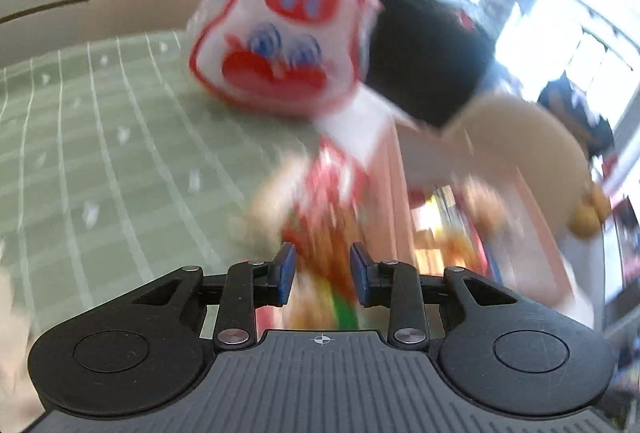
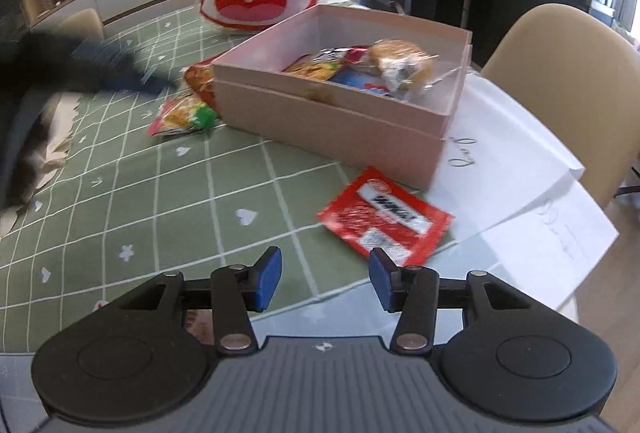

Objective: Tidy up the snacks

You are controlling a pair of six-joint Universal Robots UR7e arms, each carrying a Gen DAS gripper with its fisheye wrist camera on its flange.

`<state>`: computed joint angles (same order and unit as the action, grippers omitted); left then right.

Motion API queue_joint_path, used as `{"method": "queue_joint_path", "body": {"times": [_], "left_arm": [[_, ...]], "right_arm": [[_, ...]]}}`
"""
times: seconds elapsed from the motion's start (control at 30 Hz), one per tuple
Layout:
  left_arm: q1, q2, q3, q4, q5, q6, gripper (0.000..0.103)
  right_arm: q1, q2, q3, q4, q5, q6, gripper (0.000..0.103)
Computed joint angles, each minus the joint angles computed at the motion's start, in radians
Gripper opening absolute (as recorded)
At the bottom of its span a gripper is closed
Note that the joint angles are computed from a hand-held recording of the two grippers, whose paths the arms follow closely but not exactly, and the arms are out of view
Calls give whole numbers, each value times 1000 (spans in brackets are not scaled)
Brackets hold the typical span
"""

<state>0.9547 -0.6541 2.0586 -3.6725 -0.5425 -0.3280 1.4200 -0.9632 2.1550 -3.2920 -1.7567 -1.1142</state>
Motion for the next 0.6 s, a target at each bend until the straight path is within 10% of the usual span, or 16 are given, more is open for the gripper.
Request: {"method": "queue_joint_path", "body": {"times": [0.3, 0.47, 0.6], "left_arm": [[157, 71, -316, 239, -97, 221, 31], [137, 61, -225, 230, -11, 279, 30], [120, -39, -52, 250, -94, 143, 28]], "right_arm": [[20, 20, 42, -40, -56, -44, 48], [6, 6, 54, -55, -54, -10, 49], [-10, -45, 63, 40, -2, 10, 49]]}}
